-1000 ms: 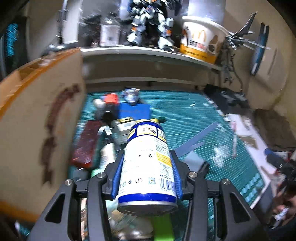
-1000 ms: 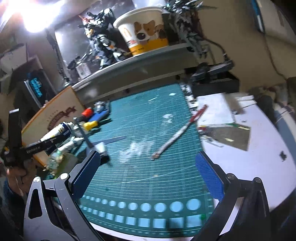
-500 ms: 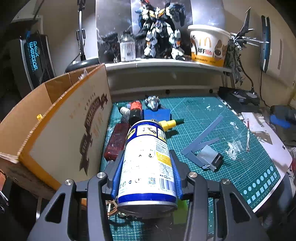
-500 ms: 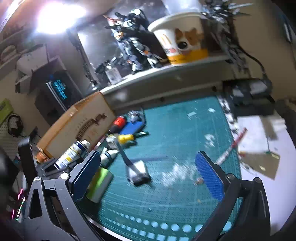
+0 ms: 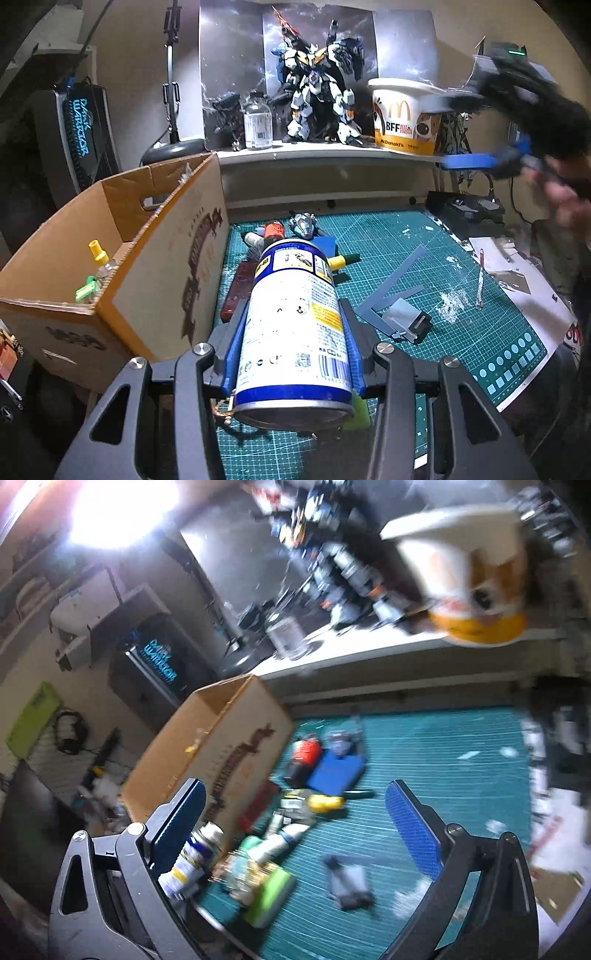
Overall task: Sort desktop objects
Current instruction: 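Grasp the red-labelled can with the right tool while the left holds the spray can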
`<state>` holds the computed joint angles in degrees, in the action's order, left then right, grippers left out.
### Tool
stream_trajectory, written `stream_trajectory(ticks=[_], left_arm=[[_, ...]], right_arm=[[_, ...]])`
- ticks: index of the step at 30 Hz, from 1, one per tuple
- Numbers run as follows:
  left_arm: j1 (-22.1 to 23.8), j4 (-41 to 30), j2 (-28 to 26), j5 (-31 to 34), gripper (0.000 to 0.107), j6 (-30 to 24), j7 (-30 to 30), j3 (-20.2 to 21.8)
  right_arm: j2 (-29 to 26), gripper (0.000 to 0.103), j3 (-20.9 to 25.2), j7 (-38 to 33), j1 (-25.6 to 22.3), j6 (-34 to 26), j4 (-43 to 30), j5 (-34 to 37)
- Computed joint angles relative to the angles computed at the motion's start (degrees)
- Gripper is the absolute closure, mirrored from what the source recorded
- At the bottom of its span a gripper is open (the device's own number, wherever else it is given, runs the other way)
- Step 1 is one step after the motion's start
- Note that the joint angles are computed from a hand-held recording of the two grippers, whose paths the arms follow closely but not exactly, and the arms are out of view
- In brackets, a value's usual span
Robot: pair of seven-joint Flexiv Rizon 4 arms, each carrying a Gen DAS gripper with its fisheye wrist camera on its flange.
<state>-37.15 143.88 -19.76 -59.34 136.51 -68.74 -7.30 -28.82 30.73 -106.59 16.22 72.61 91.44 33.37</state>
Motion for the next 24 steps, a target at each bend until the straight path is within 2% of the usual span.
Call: stream_trajectory(ticks=[2, 5, 7, 11, 16, 20, 24], left_arm=[[-0.6, 0.1, 0.0, -1.3, 0.062, 0.5, 0.3, -0.1], [-1.1, 0.3, -0.1, -3.0, 0.062, 0.9, 0.7, -0.5], [-1.3, 0.6, -0.1, -3.6, 0.062, 1.2, 0.7, -0.7], [-1.2, 1.0, -0.3, -3.0, 0.062, 2.2, 0.2, -0.7], [-0.4, 1.0, 0.3, -2.5, 0.062, 1.1, -0.1, -0.7], [0.3, 1.1, 0.1, -0.4, 0.062, 1.3, -1.1, -0.2], [1.1, 0.7, -0.3, 0.8, 0.062, -0.3, -1.4, 0.2]], right_arm=[[-4.2, 0.005, -2.2, 3.1, 1.9, -7.5, -6.4, -3.8], [-11.8, 0.008, -9.0, 13.6, 8.0, -18.8, -18.0, -12.4], [-16.5, 0.018, -9.7, 16.5, 9.4, -24.8, -24.9, -14.8], [-25.0, 0.022, -8.7, 17.6, 11.3, -36.3, -38.0, -15.2], [-32.3, 0.026, -11.1, 18.8, 15.2, -44.3, -49.5, -16.6], [-36.1, 0.027, -12.9, 19.8, 17.3, -47.5, -55.2, -17.1], [-39.6, 0.033, -14.7, 21.7, 19.3, -50.7, -60.2, -18.1]])
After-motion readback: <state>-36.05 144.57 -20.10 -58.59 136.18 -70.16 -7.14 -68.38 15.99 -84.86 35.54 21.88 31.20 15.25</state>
